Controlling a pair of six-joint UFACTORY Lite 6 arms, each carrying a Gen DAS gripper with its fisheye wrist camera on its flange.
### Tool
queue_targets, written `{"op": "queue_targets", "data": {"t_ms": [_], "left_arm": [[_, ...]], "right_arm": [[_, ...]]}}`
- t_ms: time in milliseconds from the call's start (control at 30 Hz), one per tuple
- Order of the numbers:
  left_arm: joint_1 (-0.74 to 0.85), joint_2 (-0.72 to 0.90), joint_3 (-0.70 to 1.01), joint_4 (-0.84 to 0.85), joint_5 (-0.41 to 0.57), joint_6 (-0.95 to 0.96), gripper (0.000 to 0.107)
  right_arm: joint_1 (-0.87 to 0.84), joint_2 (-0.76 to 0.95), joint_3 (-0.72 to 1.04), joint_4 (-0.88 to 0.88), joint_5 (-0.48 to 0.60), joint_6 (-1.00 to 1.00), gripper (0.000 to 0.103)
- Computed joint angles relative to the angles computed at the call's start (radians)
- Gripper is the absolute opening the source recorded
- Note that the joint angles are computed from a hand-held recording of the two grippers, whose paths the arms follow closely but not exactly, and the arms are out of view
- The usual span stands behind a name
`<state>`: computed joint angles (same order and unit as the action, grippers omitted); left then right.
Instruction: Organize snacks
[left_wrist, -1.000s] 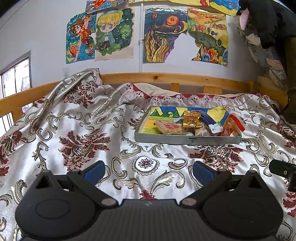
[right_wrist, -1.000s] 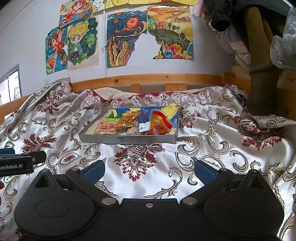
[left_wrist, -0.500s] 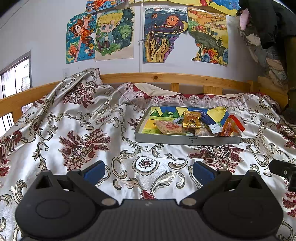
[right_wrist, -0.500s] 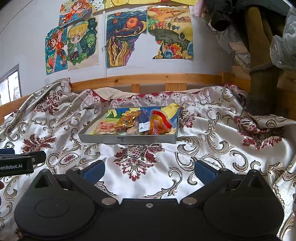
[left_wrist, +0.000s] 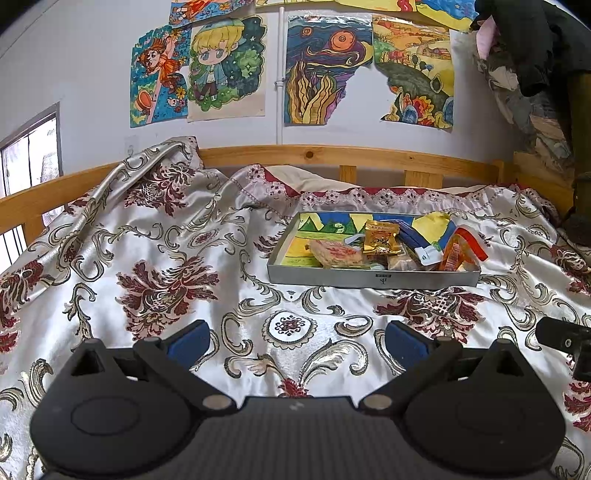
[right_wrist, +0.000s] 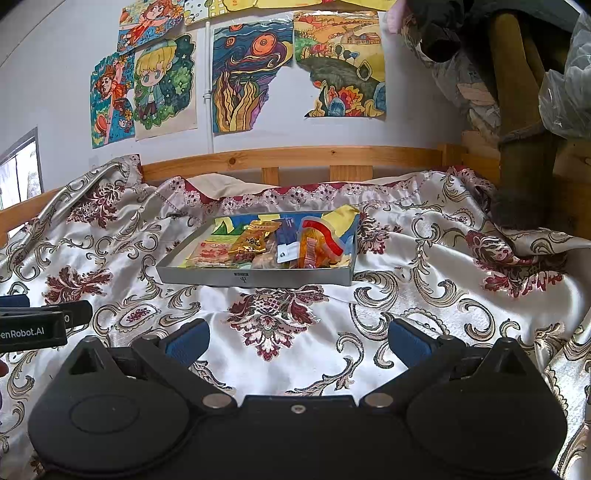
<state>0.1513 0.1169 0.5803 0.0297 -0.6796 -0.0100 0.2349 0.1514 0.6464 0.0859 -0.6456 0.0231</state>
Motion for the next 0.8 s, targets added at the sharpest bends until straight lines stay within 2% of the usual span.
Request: {"op": "queue_targets", "data": {"t_ms": [267, 600, 800], "left_arm": [[-0.009, -0.003, 0.007, -0.053, 0.026, 0.037, 0.103], [0.002, -0.022, -0.014, 0.015, 0.004, -0.016, 0.103], [-0.036, -0.033, -0.035, -0.075, -0.023, 0.066, 0.103]], "right_arm": [[0.0, 0.002, 0.0, 0.0, -0.002, 0.001, 0.102], [0.001, 0.004, 0.001, 0.001, -0.004, 0.0, 0.102], [0.0, 0.001, 0.001, 0.0, 0.0, 0.0, 0.102]]}}
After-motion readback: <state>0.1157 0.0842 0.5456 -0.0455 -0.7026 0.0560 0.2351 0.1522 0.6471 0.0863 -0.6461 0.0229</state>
